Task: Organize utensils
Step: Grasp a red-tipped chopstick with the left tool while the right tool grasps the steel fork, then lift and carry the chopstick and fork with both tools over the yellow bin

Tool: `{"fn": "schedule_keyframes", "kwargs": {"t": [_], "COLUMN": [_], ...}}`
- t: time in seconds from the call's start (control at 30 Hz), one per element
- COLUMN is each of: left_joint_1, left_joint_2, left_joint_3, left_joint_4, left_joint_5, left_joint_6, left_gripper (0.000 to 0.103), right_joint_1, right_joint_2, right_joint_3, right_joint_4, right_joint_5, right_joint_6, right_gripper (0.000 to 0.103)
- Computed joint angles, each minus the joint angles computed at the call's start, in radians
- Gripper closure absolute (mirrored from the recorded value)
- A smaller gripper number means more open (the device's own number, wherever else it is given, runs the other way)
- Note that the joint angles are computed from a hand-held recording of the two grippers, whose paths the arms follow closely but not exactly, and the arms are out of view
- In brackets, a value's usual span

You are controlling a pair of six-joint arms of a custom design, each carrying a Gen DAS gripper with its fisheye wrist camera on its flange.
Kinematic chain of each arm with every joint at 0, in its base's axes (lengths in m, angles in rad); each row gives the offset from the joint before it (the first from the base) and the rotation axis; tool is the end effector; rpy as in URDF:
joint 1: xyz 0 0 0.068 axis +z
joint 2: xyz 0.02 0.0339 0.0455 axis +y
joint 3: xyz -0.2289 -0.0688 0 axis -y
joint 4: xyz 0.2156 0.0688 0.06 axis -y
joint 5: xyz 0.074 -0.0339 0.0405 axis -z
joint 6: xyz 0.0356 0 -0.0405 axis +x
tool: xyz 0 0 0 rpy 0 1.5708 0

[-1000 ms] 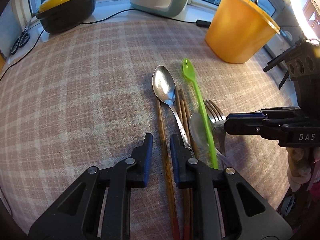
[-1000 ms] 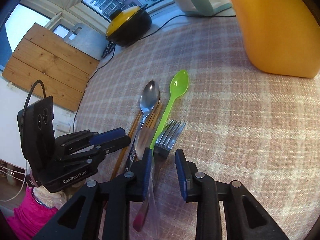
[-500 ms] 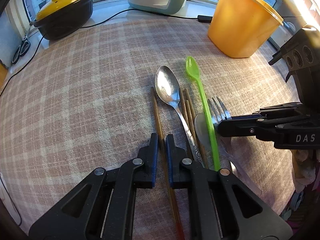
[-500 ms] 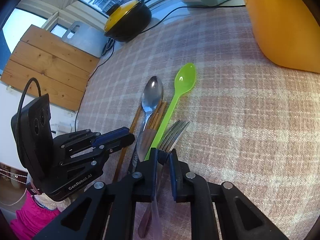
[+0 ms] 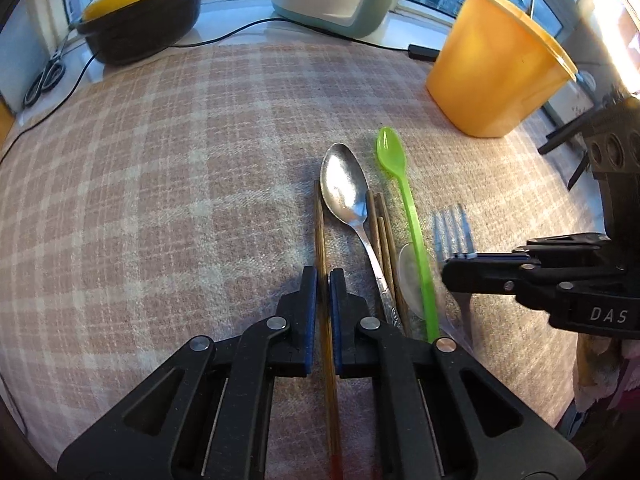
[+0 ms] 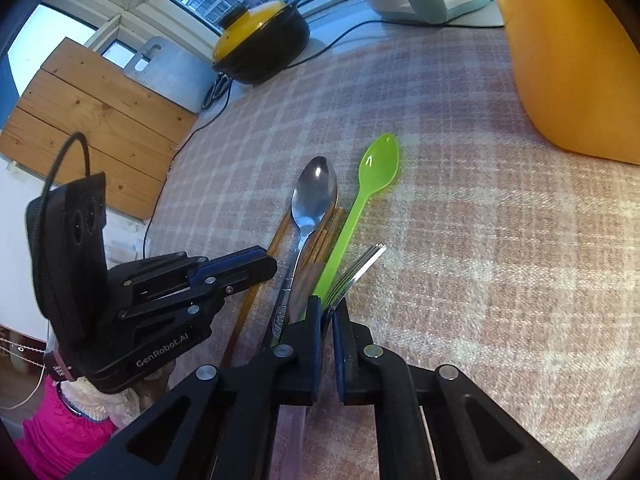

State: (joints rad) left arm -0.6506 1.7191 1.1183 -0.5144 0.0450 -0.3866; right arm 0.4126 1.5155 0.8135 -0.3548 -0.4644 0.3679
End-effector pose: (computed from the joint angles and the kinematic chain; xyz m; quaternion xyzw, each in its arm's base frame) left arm 0.2487 -0.1913 0.1691 0.1332 0.9648 -0.1309 0.1852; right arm 0.2343 0.1200 0.1565 -0.0795 0.9397 0.2999 0.1441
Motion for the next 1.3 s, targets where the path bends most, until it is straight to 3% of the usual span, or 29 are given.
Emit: {"fn": "schedule_keyframes", "kwargs": {"t": [0.57, 1.3], "left_joint_1": [0.028, -0.045], "left_joint_2": [-0.253, -0.539], "left_joint_3": [-0.163, -0.165], "left_joint_4": [0.025, -0.073], "left_joint_5": [0.006, -0.074], "left_joint_6": [-0.071, -0.106], "left_gripper": [0.099, 0.1], "right_joint_1": [-0.028, 0.005], "right_joint_2": [-0.217, -0.598], "right_joint_3": [-0.034, 0.013], "right_joint_4": [-0.107, -0.383], "right_joint_5": [0.073, 0.261], "right_joint_6": [-0.03, -0.106], "right_gripper": [0.102, 0.103]}}
